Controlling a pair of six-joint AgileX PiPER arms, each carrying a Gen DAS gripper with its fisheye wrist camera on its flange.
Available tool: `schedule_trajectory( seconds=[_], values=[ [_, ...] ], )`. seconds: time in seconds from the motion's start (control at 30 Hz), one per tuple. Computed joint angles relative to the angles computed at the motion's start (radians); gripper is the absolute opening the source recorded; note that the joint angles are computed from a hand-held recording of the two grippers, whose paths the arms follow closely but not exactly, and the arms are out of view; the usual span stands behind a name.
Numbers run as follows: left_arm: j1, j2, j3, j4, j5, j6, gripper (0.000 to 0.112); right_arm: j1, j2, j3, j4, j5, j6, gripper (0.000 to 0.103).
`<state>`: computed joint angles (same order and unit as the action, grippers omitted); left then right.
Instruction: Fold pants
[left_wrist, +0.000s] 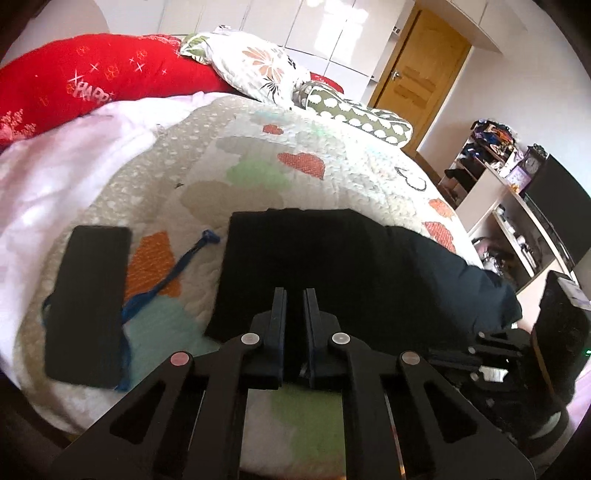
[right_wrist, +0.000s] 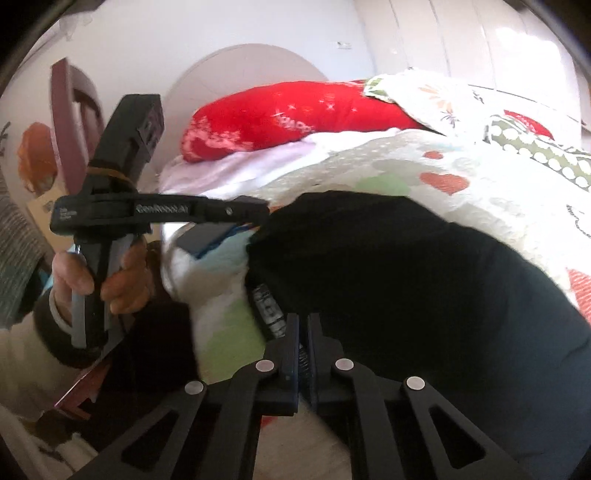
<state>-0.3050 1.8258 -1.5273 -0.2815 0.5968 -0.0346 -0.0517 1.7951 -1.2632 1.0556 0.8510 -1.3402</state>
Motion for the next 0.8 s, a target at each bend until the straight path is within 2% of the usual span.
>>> schedule_trajectory(
  seconds=[0.07,0.1,0.17,0.23,0.27,0.33,0.4,0.47,0.6,0.73,0.8],
  values=[
    [-0.012,-0.006,0.023,0.124,-0.010,-0.095,0.007,0.020,-0.023,0.057,0.040,-0.124,-0.042,0.004],
    [-0.015,0.001,0.019,0.151,-0.004,-0.125,0.007,0.023,-0.024,0.065,0.056,-0.145,-0.055,0.004],
    [0.006,0.013,0.021,0.115,0.007,-0.134,0.007,0.027,-0.034,0.080,0.075,-0.166,-0.079,0.004],
    [0.014,0.016,0.031,0.122,-0.011,-0.167,0.011,0.056,-0.050,0.097,0.052,-0.211,-0.093,0.006],
    [0.013,0.020,0.031,0.146,-0.017,-0.198,0.015,0.072,-0.054,0.102,0.029,-0.233,-0.084,0.007],
    [0.014,0.031,0.024,0.159,-0.017,-0.228,0.046,0.098,-0.050,0.106,0.002,-0.267,-0.076,0.014],
    [0.015,0.035,0.030,0.136,-0.047,-0.228,0.055,0.124,-0.036,0.102,-0.015,-0.312,-0.078,0.022],
    [0.006,0.048,0.017,0.162,-0.058,-0.254,0.055,0.139,-0.035,0.118,0.004,-0.359,-0.104,0.024],
    [-0.006,0.119,-0.083,0.165,0.010,-0.243,0.055,0.194,-0.031,0.149,-0.022,-0.489,-0.142,0.038],
    [-0.037,0.175,-0.154,0.244,0.045,-0.302,0.055,0.235,-0.032,0.182,0.123,-0.606,-0.311,0.038],
    [-0.041,0.183,-0.167,0.247,0.040,-0.303,0.055,0.239,-0.005,0.146,0.081,-0.615,-0.248,0.038]
  ],
)
